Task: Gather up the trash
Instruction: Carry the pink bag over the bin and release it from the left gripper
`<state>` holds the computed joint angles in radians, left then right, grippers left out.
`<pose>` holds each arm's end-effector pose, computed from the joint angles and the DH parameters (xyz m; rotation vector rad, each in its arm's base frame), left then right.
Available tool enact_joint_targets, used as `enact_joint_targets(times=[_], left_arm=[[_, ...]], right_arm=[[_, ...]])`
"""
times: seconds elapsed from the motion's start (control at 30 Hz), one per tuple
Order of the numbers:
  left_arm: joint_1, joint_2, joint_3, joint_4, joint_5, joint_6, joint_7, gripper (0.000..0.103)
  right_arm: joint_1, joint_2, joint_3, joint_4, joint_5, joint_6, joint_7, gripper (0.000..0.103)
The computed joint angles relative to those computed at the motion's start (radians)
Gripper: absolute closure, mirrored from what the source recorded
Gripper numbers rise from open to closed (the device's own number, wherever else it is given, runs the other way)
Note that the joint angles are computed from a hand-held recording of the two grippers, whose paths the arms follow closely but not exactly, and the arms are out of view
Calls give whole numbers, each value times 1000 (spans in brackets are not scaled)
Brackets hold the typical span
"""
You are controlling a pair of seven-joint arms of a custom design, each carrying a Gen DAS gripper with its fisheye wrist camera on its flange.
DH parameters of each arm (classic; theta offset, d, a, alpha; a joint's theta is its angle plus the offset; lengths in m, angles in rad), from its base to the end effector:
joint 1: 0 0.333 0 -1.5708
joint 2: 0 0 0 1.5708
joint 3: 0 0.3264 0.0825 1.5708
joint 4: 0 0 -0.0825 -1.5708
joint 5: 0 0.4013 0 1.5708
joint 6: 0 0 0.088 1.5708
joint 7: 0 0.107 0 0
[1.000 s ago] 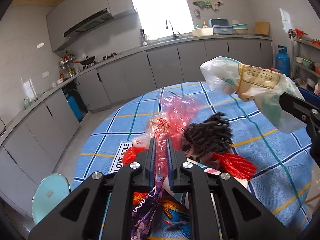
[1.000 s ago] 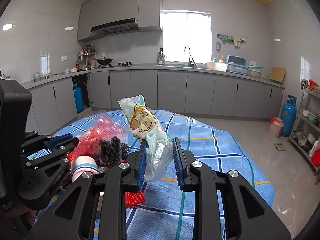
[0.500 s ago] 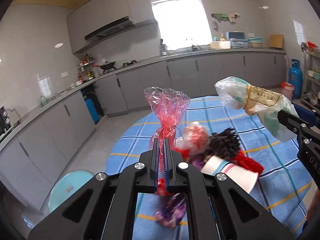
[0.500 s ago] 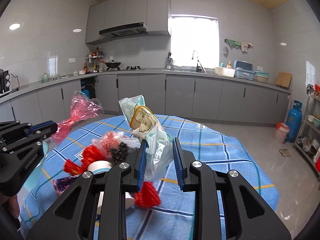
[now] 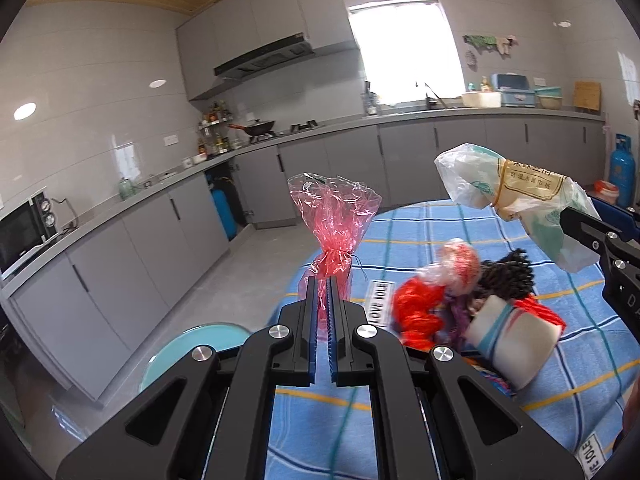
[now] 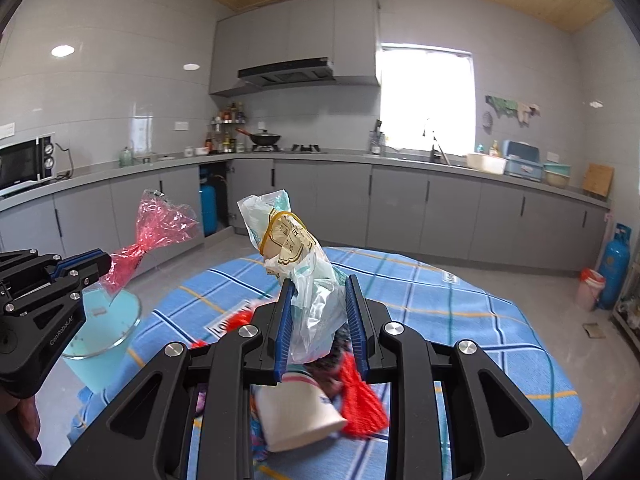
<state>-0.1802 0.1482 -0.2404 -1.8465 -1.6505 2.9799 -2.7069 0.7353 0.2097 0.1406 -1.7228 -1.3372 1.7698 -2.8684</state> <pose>0.6115 -0.1893 0.4996 -0.7675 2.0528 -1.2016 0.4845 0.4369 0.5120 -1.0740 1.9031 -1.4145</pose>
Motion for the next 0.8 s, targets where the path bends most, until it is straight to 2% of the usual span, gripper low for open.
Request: enact_joint_targets(times=[0.23,0.5,0.8], left_arm=[[19,12,17,27,-43,28,26,99],[39,46,32,73,-37,71,8,98],[66,98,24,122,39,125,-68,98]], right_arm=[[2,51,-20,71,-26,64,-46,77],[14,119,-61,163,-38,157,-99,77],[30,176,-109,240,-29,241,-152,77]])
